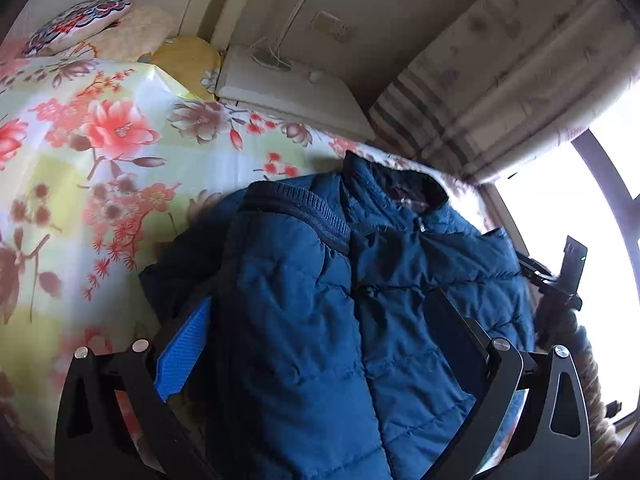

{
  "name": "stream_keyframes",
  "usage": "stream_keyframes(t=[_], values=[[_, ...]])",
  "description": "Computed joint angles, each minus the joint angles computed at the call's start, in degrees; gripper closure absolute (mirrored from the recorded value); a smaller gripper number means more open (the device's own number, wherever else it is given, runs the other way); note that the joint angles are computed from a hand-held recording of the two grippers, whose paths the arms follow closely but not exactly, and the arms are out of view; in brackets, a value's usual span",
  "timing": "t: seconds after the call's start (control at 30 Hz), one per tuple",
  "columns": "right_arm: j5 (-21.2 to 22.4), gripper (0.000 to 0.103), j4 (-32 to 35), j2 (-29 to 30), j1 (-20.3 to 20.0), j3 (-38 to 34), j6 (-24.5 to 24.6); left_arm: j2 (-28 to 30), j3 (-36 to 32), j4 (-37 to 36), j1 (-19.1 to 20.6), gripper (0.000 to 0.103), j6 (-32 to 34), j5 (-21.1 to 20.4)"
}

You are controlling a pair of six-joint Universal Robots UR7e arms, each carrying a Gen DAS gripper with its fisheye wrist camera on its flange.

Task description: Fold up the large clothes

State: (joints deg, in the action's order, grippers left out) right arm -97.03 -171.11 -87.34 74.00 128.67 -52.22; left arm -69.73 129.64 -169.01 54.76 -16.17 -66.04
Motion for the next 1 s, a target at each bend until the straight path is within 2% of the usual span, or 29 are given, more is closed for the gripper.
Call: stream_keyframes(t=[0.13, 0.17, 0.2, 0.23, 0.27, 0.3, 0.33, 0.37, 0.43, 0.5, 0.53, 0.6, 0.63, 0.7, 0.77, 0.8, 0.87, 1.0], values=[[2.2, 0.023, 2.3, 0.1, -1.4, -0.9, 1.1, 2.9, -1.5, 0.1, 0.2, 0.008, 1.4, 1.2], [3.9, 0.026, 2.7, -0.2, -2.4, -0.8, 1.0, 3.3, -1.1, -1.7, -0.3, 0.016, 2.2, 2.2], [5.8, 0.037, 2.7, -0.7, -3.3, -0.3, -0.2, 3.4, -0.4, -3.4, -0.8, 0.024, 2.9, 3.3], [7.3, 0.077, 1.1, -1.4, -3.9, 0.8, -1.7, 3.7, 0.4, -5.5, -1.3, 0.054, 3.8, 4.5], [9.6, 0.093, -2.9, -3.0, -4.7, 3.2, -3.0, 3.7, 1.7, -7.3, -2.9, 0.08, 4.0, 7.9], [12.6, 0.097, -5.2, -5.2, -5.6, 5.6, -4.6, 3.1, 3.1, -8.8, -4.7, 0.084, 3.8, 10.7], [17.6, 0.099, -6.5, -9.7, -7.2, 8.9, -7.2, 1.8, 5.5, -12.3, -6.9, 0.089, 4.9, 12.1], [20.4, 0.099, -5.6, -12.9, -8.1, 10.5, -8.1, -0.9, 9.0, -16.0, -10.0, 0.089, 4.9, 12.9], [23.3, 0.099, -1.8, -18.5, -8.2, 11.4, -8.2, -4.7, 11.8, -17.2, -13.4, 0.089, 3.9, 13.7], [19.7, 0.099, -1.4, -17.6, -3.8, 8.6, -6.2, -7.8, 10.2, -12.5, -14.6, 0.089, 2.3, 13.8], [17.1, 0.099, -2.3, -15.2, -1.5, 6.5, -4.0, -7.9, 8.0, -9.6, -13.7, 0.089, 1.5, 13.4], [9.0, 0.099, -4.3, -6.3, 3.3, -0.4, 2.7, -4.8, 0.9, -3.9, -10.1, 0.089, -0.7, 13.5], [5.1, 0.099, -2.9, -1.1, 4.7, -4.8, 7.4, -2.5, -2.5, -1.6, -8.2, 0.089, -1.8, 13.9], [-2.8, 0.099, -3.0, 6.8, 5.9, -10.0, 11.0, 3.1, -9.4, 2.4, -3.6, 0.089, -3.9, 13.9], [-8.3, 0.098, -4.0, 12.7, 5.0, -12.0, 13.0, 8.9, -14.0, 7.0, -0.2, 0.089, -5.9, 16.5], [-8.7, 0.097, -5.1, 14.1, 4.3, -11.8, 12.9, 10.9, -15.0, 8.1, 1.0, 0.089, -6.6, 17.4], [-3.8, 0.096, -7.0, 13.3, 1.5, -9.8, 13.5, 13.2, -14.6, 5.4, 2.6, 0.088, -5.6, 17.2], [2.8, 0.097, -6.0, 8.4, 0.6, -8.3, 13.6, 10.7, -11.8, -1.0, 2.0, 0.089, -3.0, 16.0]])
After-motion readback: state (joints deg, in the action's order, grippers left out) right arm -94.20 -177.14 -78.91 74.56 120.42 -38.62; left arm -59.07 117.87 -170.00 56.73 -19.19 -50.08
